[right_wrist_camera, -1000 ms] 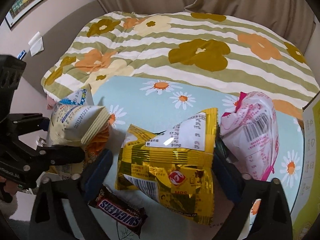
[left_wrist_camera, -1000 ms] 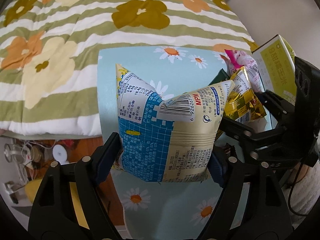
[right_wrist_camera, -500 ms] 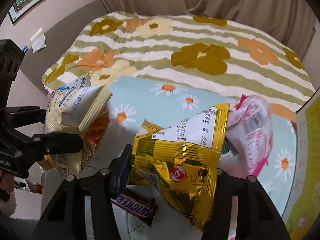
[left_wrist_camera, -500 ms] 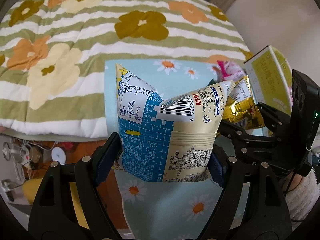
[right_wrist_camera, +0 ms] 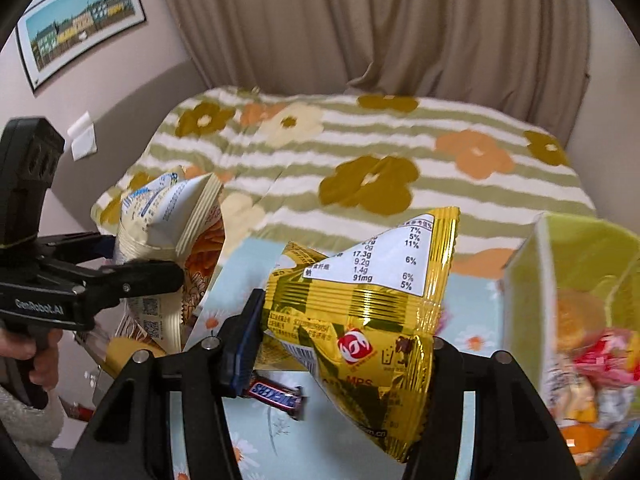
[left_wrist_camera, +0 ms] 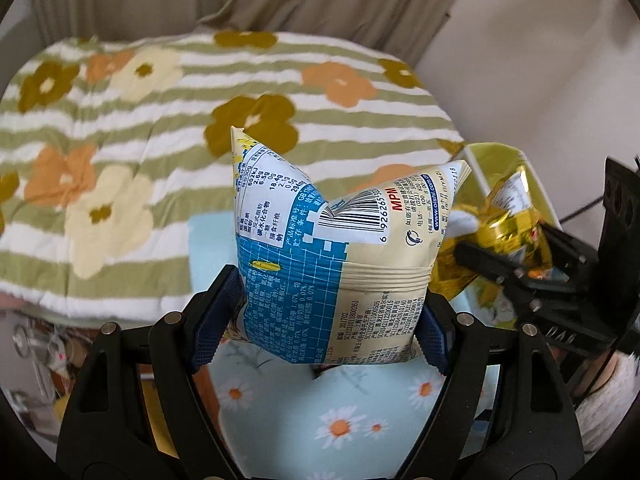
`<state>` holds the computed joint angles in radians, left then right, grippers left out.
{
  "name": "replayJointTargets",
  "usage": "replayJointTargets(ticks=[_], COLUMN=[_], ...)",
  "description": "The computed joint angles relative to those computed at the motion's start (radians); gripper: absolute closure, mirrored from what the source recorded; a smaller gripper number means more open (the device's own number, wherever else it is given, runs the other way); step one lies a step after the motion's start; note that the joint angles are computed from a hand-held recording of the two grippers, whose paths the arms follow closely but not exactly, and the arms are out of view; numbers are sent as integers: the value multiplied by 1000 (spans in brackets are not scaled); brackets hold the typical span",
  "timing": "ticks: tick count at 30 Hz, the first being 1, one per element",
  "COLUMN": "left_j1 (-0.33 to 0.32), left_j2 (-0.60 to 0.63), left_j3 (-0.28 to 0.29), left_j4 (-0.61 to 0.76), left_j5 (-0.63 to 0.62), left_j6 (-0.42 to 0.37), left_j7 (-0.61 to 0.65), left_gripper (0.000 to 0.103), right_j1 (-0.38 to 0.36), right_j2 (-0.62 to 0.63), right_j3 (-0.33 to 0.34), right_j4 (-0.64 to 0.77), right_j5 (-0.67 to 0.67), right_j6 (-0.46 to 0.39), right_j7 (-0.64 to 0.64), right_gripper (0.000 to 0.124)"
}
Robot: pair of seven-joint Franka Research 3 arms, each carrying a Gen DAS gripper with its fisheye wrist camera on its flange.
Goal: Organize snacks
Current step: 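Carry both bags over the cardboard box and open both tools to drop them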
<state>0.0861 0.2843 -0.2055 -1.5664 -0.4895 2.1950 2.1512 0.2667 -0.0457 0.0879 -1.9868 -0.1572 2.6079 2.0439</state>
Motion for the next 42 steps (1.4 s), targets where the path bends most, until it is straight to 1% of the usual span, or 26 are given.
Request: replayJointTargets(ticks=[2,5,8,14,16,18,20,22,27,29,35,39,41,42], left_j1=[-15,-47,-100,-216,-262,-308,-344,-366,-447,-464,-515,-577,-601,-608], left_j2=[-15,-36,-55,-47,-23,15,62,100,220,265,391,534,586,598], left_j3=[-10,-23,-40,-78,-89,-99,-111,-123,-115,-115,-98,-67,-53,-47], left_j4=[-3,-9,-17,3,29,70,127,169,319,374,538,774,866,887], left_j5=[1,-6,2,52,100,152,188,209,337,364,450,506,524,528], left_j6=[18,55,108,185,215,229,210,194,112,73,-33,-161,-212,-229], left_j7=[-3,-31,-89,-235,-300,-376,-448,-496,-625,-653,-687,-712,-713,-713], left_gripper=[25,25,25,25,25,25,25,25,25,25,25,11,2,0], right_j1=[-14,-49,-90,-166,-189,-217,-241,-259,-311,-320,-350,-359,-363,-364], right_j2=[-45,-125,-192,-304,-327,-335,-335,-337,-325,-316,-286,-255,-244,-237], right_j3=[-12,-30,-41,-106,-133,-144,-160,-179,-194,-210,-221,-224,-225,-227], right_j4=[-21,-62,-98,-179,-193,-194,-190,-189,-190,-194,-201,-183,-175,-169], right_j5=[6,42,53,152,191,213,236,271,314,348,405,430,438,444], right_j6=[-11,-21,-37,-52,-63,-77,-95,-107,-119,-135,-149,-156,-159,-163], right_j7=[-8,-65,-139,-371,-449,-505,-565,-623,-700,-730,-769,-790,-799,-800], right_gripper=[73,73,73,73,73,73,73,73,73,73,73,73,73,73])
